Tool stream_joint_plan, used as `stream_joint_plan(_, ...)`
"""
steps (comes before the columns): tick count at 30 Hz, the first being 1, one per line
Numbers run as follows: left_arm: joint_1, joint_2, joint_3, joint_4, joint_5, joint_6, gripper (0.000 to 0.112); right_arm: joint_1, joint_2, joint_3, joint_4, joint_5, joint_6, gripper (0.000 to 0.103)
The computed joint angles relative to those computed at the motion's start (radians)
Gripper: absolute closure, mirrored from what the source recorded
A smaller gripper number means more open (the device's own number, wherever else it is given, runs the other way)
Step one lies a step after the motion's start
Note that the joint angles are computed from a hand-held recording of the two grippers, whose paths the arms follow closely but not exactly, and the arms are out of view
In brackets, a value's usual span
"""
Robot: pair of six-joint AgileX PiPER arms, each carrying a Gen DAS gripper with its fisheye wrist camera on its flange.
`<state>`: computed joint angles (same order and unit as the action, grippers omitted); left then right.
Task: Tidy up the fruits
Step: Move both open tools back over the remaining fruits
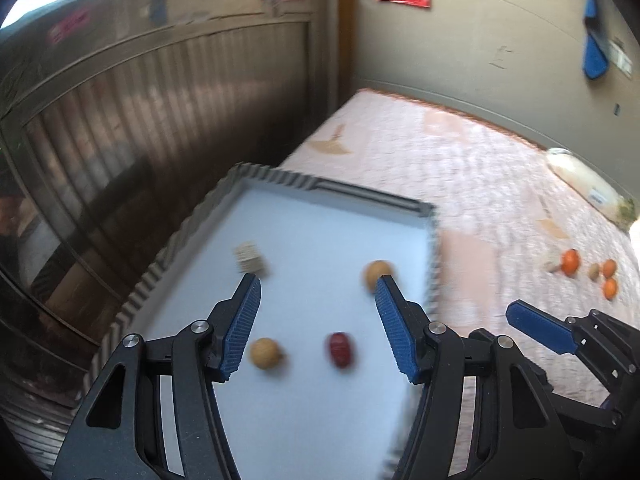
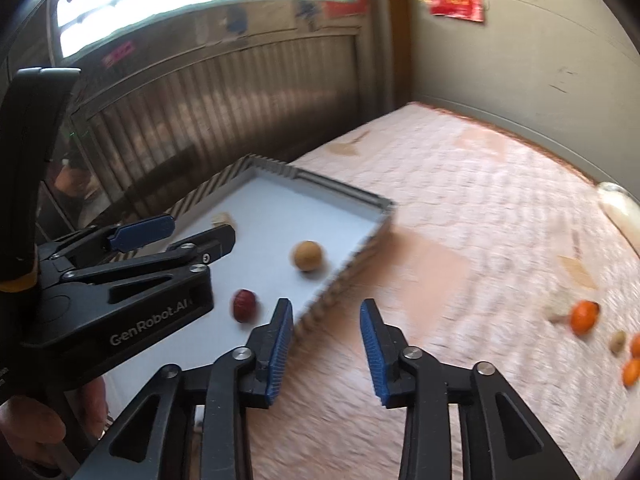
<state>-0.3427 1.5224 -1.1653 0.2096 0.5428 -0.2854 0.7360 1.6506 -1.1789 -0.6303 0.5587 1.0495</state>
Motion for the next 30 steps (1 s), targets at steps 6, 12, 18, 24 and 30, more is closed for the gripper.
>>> stream_joint_plan(6, -0.141, 0.022, -0.03, 0.026, 0.011, -0.031, 0.052, -0.006, -0.148, 0.147, -0.087, 0.082, 0.109, 0.068)
stream_joint_plan(12, -0.28, 0.076, -0.078, 0.033, 0.025, -0.065, 0.052, -0.052, -0.354, 0.333, -0.123, 0.157, 0.2, 0.068)
stream_joint_plan(18, -0.363, 0.161, -0.17, -0.055, 0.072, -0.006, 0.052, -0.177, -0.564, 0.489, -0.07, 0.214, 0.143, 0.067)
stream_joint_plan(24, -0.419, 0.292, -0.318, -0.068, 0.141, -0.004, 0.052, -0.4, -0.705, 0.586, 0.064, 0.184, -0.048, 0.067)
stream_joint_plan(30, -0.424, 0.489, -0.552, -0.101, 0.228, 0.041, 0.052, -0.631, -0.779, 0.617, 0.241, 0.136, -0.324, 0.067)
